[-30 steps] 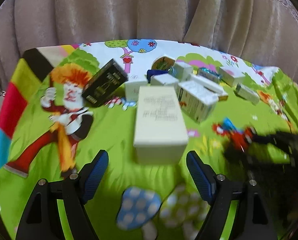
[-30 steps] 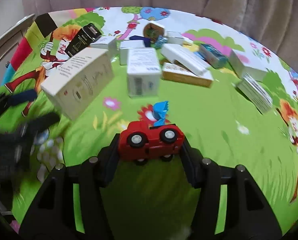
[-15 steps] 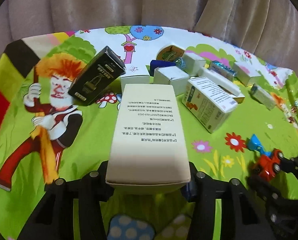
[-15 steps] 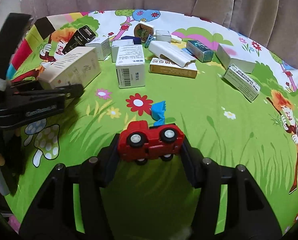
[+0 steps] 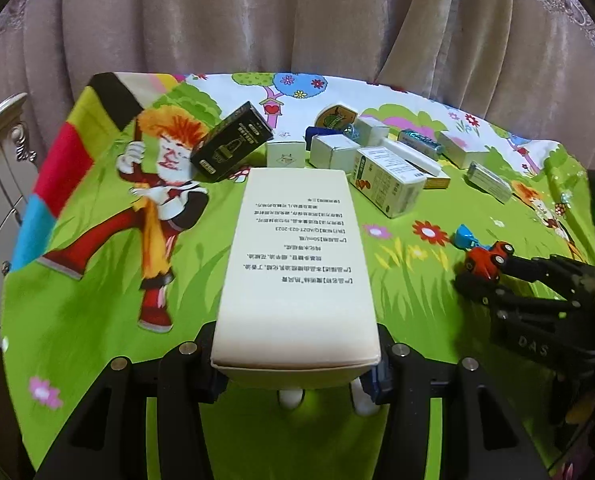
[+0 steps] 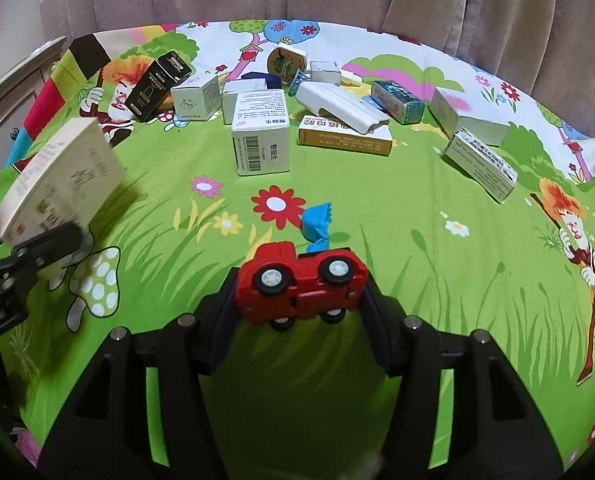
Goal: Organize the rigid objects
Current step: 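Carry the cream box and red toy car over the purple bin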
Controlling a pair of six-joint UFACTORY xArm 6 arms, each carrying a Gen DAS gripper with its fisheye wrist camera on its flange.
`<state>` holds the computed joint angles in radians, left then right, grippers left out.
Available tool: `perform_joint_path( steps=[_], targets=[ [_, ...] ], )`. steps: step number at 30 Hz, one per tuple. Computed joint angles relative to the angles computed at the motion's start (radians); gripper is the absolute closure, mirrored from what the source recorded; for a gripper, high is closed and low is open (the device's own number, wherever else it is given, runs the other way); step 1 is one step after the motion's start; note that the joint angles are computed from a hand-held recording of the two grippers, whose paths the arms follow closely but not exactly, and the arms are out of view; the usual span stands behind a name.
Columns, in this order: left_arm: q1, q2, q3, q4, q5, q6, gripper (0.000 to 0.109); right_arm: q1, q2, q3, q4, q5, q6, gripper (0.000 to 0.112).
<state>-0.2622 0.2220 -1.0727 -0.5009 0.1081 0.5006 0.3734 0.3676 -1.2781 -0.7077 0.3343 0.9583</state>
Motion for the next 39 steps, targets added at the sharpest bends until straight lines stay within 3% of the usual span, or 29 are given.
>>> perform_joint_path(
  steps=[5,11,16,22,30,39],
  targets=[
    [-0.002,-0.073,0.09,-0.038,-0.052,0.047,0.057,0.018,-0.08,0.091,-0.108,-0.05,0.145,0.052],
    [-0.026,-0.146,0.163,-0.134,-0.094,0.136,0.057,0.062,-0.201,0.172,-0.322,-0.051,0.325,0.052],
    [-0.062,-0.203,0.212,-0.232,-0.148,0.222,0.057,0.084,-0.304,0.241,-0.424,-0.043,0.417,0.052],
    [-0.115,-0.255,0.242,-0.407,-0.206,0.384,0.057,0.102,-0.391,0.304,-0.485,-0.032,0.476,0.052],
    [-0.157,-0.331,0.299,-0.471,-0.224,0.456,0.057,0.122,-0.506,0.392,-0.537,-0.025,0.531,0.052],
    [-0.247,-0.41,0.319,-0.73,-0.246,0.747,0.057,0.15,-0.647,0.483,-0.579,0.017,0.566,0.052]
  ],
)
